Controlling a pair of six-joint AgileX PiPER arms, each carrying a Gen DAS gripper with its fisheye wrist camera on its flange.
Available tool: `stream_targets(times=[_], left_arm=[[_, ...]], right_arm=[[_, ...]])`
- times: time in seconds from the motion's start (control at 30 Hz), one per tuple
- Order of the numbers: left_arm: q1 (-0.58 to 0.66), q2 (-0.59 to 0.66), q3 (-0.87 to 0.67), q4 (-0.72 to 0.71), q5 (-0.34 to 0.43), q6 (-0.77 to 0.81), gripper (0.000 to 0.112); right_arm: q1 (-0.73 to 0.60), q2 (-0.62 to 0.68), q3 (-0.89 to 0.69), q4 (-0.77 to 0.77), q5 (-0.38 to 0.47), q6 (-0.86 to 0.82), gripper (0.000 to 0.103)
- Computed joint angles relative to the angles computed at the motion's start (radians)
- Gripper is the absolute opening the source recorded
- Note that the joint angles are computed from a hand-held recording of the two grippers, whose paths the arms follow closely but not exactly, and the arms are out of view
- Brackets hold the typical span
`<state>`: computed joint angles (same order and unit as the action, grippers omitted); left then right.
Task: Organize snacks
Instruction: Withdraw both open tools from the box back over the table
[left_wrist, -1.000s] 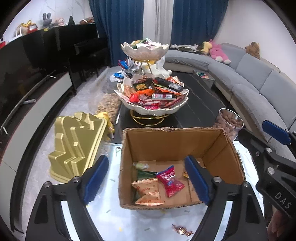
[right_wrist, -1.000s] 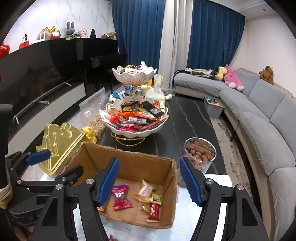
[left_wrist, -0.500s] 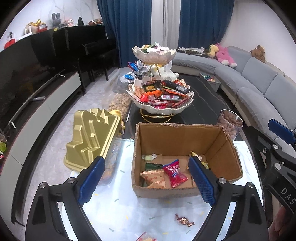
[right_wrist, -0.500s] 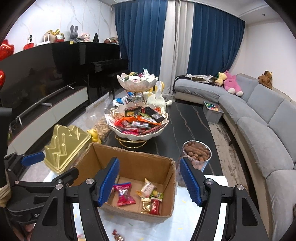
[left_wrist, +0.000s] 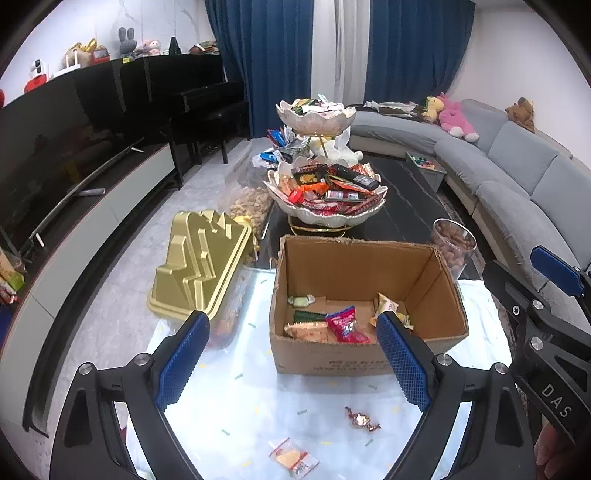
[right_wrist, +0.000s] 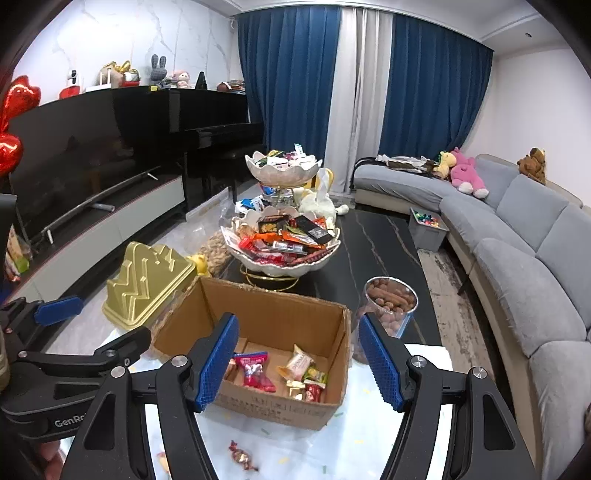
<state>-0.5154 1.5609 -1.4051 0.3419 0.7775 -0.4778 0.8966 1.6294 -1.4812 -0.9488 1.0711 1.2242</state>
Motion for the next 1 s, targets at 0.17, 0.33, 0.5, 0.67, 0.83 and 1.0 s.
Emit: stream_targets(times=[0.17, 0.33, 0.5, 0.67, 0.83, 1.0], left_arm=[[-0.019, -0.03, 0.043, 0.033, 0.012, -0.063, 0.092], [-0.039, -0.062, 0.093, 0.073, 0.015, -0.127, 0.092], [-0.057, -0.085, 0.156, 0.135, 0.012, -0.22, 0.092], [-0.068, -0.103, 0.219, 0.168, 0.006, -0.289, 0.092], [-0.08, -0.118, 0.288, 0.212, 0.003, -0.378, 0.092], [-0.089, -0.124, 0.353, 0.249, -0.008, -0.457, 0.092]], right_arm=[[0.025, -0.018, 0.028, -0.011, 0.004, 0.017, 0.068], [0.047, -0.03, 0.059, -0.021, 0.001, 0.04, 0.068], [0.07, -0.034, 0.086, -0.025, -0.003, 0.053, 0.068], [0.094, -0.027, 0.12, -0.029, -0.019, 0.06, 0.068], [0.105, -0.028, 0.158, -0.029, -0.043, 0.08, 0.068], [0.122, -0.02, 0.19, -0.027, -0.055, 0.097, 0.068]])
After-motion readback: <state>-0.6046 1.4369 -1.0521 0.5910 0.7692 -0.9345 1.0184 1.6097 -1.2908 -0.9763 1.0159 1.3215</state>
